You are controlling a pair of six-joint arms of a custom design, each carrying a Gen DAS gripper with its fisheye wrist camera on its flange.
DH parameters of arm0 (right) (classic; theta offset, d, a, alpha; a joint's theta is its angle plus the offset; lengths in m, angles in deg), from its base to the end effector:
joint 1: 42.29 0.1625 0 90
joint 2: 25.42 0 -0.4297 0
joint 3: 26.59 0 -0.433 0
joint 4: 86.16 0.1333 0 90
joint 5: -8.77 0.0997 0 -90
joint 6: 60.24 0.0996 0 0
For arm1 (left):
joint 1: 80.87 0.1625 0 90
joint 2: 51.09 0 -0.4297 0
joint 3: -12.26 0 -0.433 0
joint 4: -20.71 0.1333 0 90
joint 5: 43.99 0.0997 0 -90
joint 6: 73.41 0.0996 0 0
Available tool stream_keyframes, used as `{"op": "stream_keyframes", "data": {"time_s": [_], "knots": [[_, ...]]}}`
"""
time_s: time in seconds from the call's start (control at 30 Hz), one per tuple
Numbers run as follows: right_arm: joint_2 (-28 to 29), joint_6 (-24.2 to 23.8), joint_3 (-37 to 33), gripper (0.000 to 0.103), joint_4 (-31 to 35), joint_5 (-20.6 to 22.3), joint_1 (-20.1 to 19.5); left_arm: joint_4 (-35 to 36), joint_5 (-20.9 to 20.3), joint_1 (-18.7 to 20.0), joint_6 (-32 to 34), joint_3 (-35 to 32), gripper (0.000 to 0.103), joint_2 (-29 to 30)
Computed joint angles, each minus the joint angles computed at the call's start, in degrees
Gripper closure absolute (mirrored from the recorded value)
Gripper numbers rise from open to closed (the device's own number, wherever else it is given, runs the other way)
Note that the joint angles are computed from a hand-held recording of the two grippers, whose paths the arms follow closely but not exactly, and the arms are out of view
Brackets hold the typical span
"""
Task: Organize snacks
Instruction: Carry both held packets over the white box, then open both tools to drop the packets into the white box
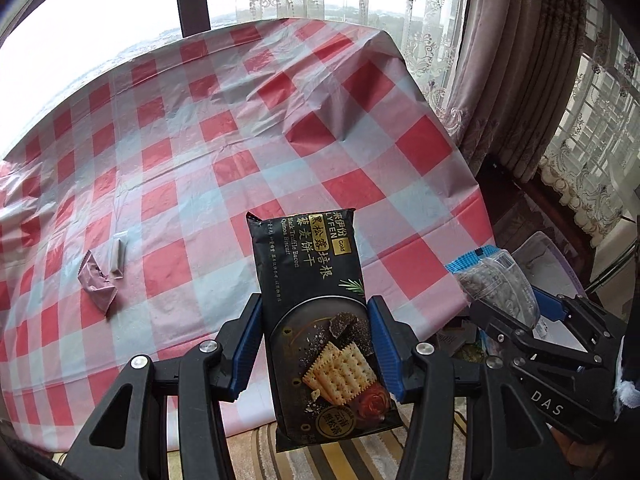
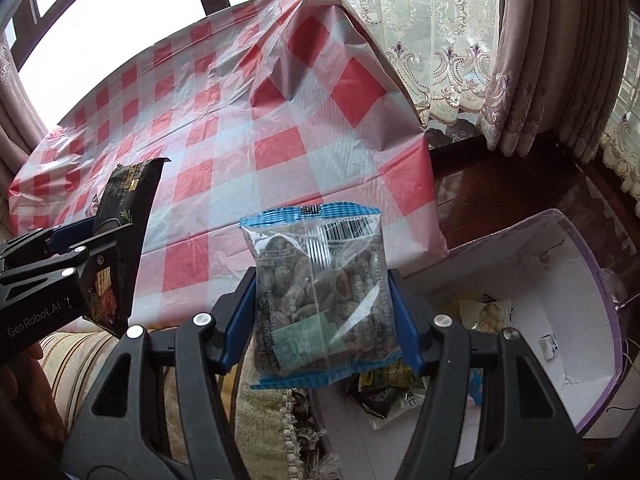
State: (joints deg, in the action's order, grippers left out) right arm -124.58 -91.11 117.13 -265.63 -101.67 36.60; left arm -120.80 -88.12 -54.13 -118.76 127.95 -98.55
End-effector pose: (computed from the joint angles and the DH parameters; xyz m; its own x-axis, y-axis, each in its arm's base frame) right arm 0.0241 -0.3885 0.2872 -0.8185 0.0061 0.5745 -0.3303 0.8133 -0.4791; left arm -0.3782 -0.4198 -0.0181 -0.6990 0.1957 -0.6878 0.5094 0.8113 -0.2869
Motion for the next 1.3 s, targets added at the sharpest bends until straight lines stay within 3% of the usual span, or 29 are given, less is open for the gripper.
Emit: {"op": "stream_keyframes", "data": {"time_s": [0.33, 0.57, 0.77, 1.3], "knots": [[-8.38, 0.03, 0.70, 0.038, 3.34, 2.99, -10.30, -1.43, -6.75, -1.67, 7.46, -6.93, 0.050, 8.17], [-9.70, 0.85, 0.09, 0.037, 4.01, 2.84, -13.05, -2.31, -10.31, -2.53, 10.39, -9.70, 0.050, 11.51], [-9.76, 1.29, 0.05, 0.032, 2.18, 1.29, -12.15, -1.89, -13.87, -2.46, 12.56, -11.13, 0.042, 12.88], [-7.38, 1.14, -0.28, 0.031, 1.24, -2.77, -7.34, -4.73, -12.47, -1.11, 8.96, -7.06, 0.039, 8.88]]}}
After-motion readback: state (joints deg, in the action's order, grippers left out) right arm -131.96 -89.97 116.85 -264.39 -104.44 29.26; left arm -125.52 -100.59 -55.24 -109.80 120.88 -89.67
